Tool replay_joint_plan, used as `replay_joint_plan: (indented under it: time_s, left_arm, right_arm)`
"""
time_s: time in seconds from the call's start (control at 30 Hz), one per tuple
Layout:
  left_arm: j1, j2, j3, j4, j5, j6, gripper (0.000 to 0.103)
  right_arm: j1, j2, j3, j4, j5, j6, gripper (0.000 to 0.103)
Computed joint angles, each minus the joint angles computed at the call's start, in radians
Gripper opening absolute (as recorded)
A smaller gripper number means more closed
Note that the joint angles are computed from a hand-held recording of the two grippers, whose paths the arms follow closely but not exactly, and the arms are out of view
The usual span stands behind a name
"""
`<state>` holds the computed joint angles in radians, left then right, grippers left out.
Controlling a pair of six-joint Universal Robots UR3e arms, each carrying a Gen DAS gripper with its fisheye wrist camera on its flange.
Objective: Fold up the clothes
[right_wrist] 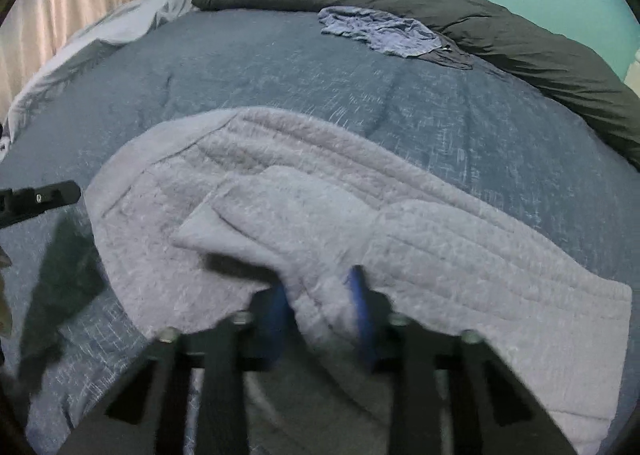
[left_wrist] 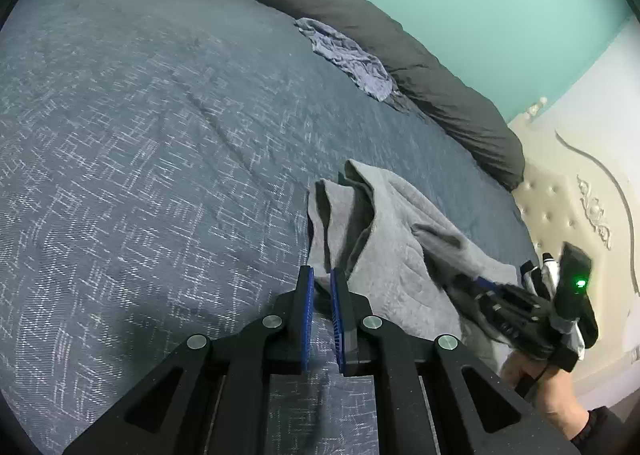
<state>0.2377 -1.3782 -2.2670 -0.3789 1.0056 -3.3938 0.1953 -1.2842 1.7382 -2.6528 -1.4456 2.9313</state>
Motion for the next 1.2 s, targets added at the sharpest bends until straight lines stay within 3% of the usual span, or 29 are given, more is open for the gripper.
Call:
replay_joint_plan:
  time_s: [0.17, 0.3, 0.4, 0.5, 0.6, 0.73, 0.87, 0.9, 0.97, 1.1, 1.2]
  left_arm:
    - [0.02, 0.047, -0.015, -0.025, -0.016, 0.001, 0.009]
    - [0.016, 0.062, -0.012, -0.035, -0.013, 0.0, 0.009]
    - [0.008, 0.053, -0.006, -0.031, -0.009, -0.008, 0.009]
    - [0.014, 0.052, -0.008, -0.035, -0.012, -0.002, 0.009]
    - [0.015, 0.047, -0.004, -0.03, -0.014, -0.008, 0.009]
    - [-0.002, 0.042, 0.001, -0.013, 0.007, -0.023, 0.009]
    - [-0.029, 0.026, 0.012, 0.005, 0.038, -0.036, 0.009]
    - [-0.034, 0.021, 0.015, 0.008, 0.042, -0.038, 0.009]
    - [-0.044, 0.01, 0.021, 0.013, 0.049, -0.041, 0.009]
    - [-0.06, -0.008, 0.032, 0.017, 0.06, -0.038, 0.009]
    - [-0.063, -0.011, 0.035, 0.014, 0.063, -0.028, 0.009]
  right_arm:
    - [0.028, -0.063, -0.02, -0.04, -0.03, 0.021, 0.014]
    - [0.074, -0.023, -0.088, 0.002, 0.003, 0.048, 0.014]
    - [0.122, 0.054, -0.139, 0.036, -0.042, 0.085, 0.014]
    - [0.097, 0.073, -0.118, 0.052, 0.008, 0.16, 0.025]
    - [0.057, -0.004, -0.022, 0.003, 0.109, 0.191, 0.049]
    - [-0.038, -0.158, 0.153, -0.117, 0.241, 0.203, 0.051]
    - [-0.128, -0.2, 0.188, -0.116, 0.254, 0.264, 0.051]
    - [-0.14, -0.193, 0.18, -0.103, 0.253, 0.272, 0.05]
    - [-0.147, -0.168, 0.158, -0.09, 0.271, 0.278, 0.035]
    - [-0.08, -0.076, 0.067, -0.052, 0.237, 0.29, 0.018]
    - [-0.012, 0.002, 0.014, -0.059, 0.181, 0.329, 0.014]
